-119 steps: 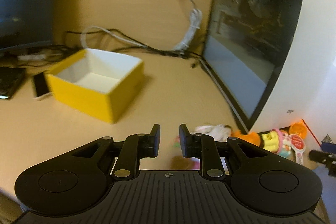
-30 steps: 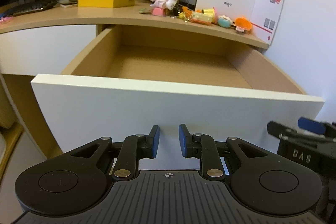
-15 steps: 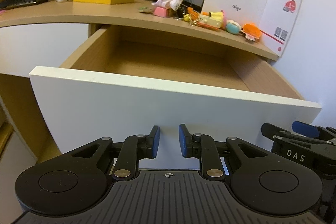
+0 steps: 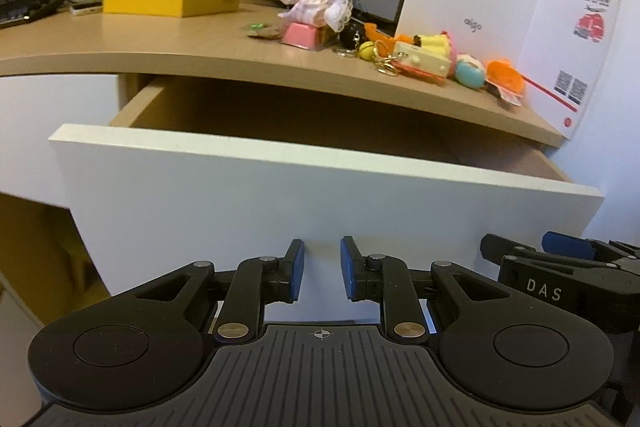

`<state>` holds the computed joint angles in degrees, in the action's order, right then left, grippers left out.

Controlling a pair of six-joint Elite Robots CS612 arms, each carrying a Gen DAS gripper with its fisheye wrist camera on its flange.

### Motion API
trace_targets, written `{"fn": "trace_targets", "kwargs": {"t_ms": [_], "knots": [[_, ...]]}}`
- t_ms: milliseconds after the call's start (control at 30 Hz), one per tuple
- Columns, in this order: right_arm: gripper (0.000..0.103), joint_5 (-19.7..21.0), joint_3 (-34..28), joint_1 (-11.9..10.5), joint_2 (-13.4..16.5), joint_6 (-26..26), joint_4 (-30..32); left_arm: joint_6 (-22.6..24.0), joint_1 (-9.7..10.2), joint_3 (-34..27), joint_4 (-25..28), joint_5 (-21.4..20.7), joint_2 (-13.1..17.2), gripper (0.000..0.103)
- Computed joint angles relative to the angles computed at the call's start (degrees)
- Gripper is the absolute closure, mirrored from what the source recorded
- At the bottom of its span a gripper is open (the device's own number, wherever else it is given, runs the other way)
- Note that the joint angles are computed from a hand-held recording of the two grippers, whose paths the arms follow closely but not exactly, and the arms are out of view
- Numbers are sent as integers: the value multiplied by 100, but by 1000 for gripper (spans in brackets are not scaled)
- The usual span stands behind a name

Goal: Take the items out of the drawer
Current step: 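Push the white drawer shut with both tools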

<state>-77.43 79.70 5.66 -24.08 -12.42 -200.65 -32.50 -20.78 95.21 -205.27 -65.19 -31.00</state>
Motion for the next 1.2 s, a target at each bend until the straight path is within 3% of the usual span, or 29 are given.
{"fn": "trace_targets", "kwargs": {"t_ms": [267,600,833,1200], "knots": [[33,-134,-762,101,351,212,321,283,199,-584,289,-58,234,81],[33,-18,-1548,129,659,473,771,133,337,-1184,950,-127,410,81],[32,322,-1740,97,754,129,1015,-48,329,-1320,1287,-156,449,81],[32,354,-1771,111,818,109,956,-158,315,-1333,1406,-112,416,81]]}}
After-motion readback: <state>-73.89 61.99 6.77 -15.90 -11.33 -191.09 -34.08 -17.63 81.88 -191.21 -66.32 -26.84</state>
